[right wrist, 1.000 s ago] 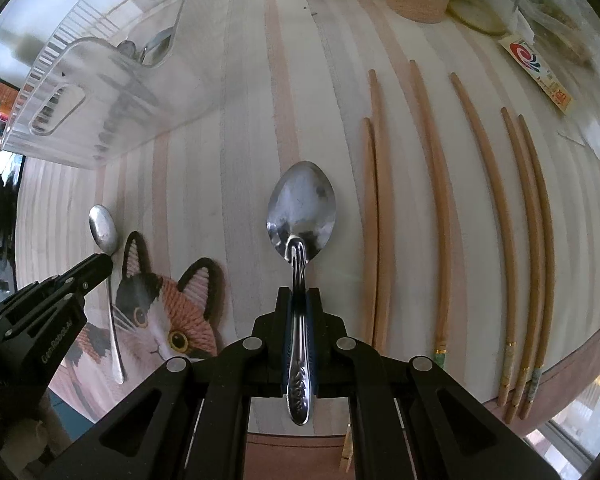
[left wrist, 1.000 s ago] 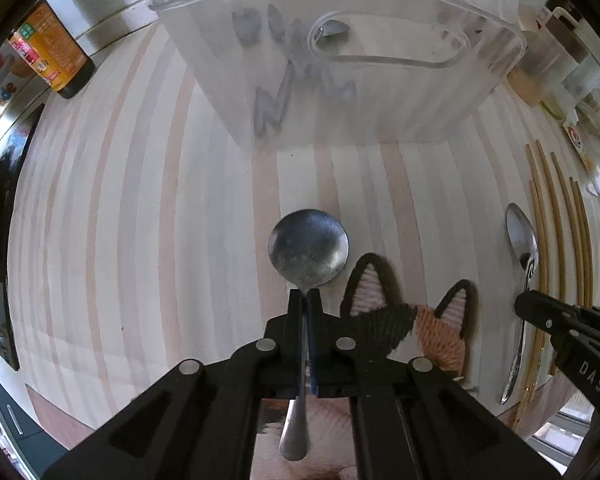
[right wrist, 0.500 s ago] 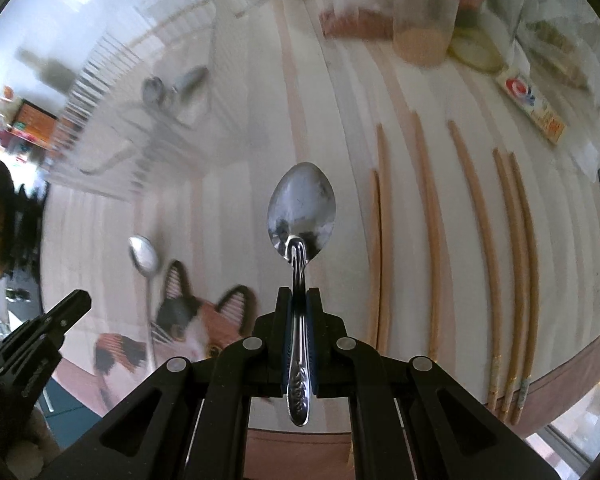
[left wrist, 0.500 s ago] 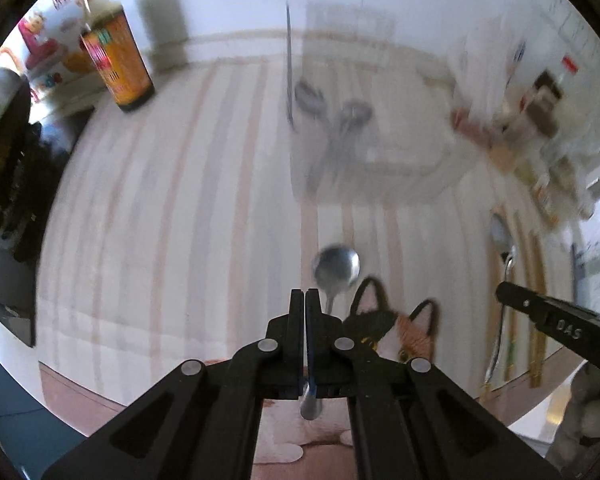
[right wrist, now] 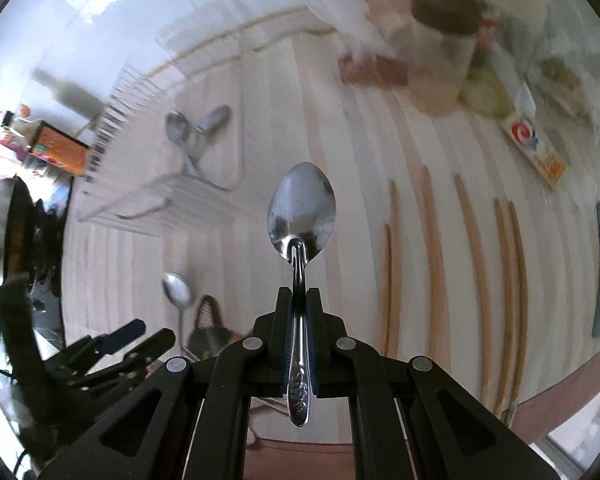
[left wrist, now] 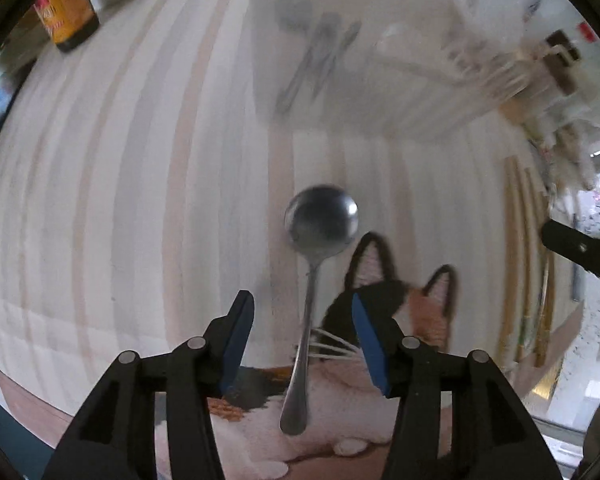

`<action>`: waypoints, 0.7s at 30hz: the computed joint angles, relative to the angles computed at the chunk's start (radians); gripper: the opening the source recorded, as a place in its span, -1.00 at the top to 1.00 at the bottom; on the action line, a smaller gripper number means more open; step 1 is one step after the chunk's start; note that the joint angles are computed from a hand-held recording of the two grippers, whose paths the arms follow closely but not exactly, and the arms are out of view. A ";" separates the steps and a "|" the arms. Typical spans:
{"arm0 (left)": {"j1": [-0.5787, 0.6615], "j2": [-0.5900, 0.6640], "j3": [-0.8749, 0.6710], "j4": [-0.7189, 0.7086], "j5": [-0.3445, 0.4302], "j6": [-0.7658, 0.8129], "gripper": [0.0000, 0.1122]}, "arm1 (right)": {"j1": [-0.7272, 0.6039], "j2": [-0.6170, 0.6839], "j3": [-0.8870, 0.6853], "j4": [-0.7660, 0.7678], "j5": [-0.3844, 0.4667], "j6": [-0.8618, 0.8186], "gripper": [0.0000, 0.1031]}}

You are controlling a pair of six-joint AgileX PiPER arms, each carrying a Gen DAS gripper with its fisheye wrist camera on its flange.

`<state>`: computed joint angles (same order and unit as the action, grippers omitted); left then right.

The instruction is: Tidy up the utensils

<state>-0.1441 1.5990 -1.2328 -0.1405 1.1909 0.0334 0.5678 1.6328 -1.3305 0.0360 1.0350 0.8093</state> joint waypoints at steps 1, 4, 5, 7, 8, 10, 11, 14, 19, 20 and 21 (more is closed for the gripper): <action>-0.020 -0.015 0.016 0.012 -0.033 -0.012 0.12 | -0.004 0.000 0.021 0.007 -0.010 0.002 0.86; -0.095 0.007 0.000 0.064 -0.048 -0.041 0.00 | -0.020 0.004 0.067 0.025 -0.032 0.002 0.86; -0.116 0.015 -0.008 0.085 -0.052 -0.057 -0.01 | -0.023 0.007 0.075 0.027 -0.037 0.004 0.86; -0.162 0.037 -0.025 0.148 -0.070 -0.112 -0.01 | -0.029 0.010 0.089 0.032 -0.045 0.007 0.86; -0.170 0.045 -0.033 0.160 -0.072 -0.128 -0.01 | -0.026 0.010 0.095 0.030 -0.048 0.012 0.86; -0.183 0.062 -0.051 0.177 -0.081 -0.162 0.01 | -0.028 0.012 0.096 0.028 -0.049 0.012 0.86; -0.193 0.069 -0.059 0.193 -0.083 -0.176 0.05 | -0.026 0.015 0.094 0.026 -0.049 0.013 0.86; -0.208 0.073 -0.070 0.207 -0.087 -0.181 0.33 | -0.022 0.018 0.083 0.017 -0.044 0.014 0.86; -0.202 0.060 -0.061 0.190 -0.084 -0.169 0.33 | -0.013 0.003 0.089 0.009 -0.046 0.024 0.86; -0.198 0.047 -0.050 0.190 -0.085 -0.169 0.33 | -0.013 -0.002 0.090 0.008 -0.044 0.024 0.86; -0.192 0.061 -0.074 0.185 -0.078 -0.160 0.33 | -0.012 -0.005 0.088 0.005 -0.042 0.026 0.86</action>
<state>-0.3359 1.6604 -1.3073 0.0446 1.1133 -0.1267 0.5558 1.6276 -1.2421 0.0414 0.9932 0.8349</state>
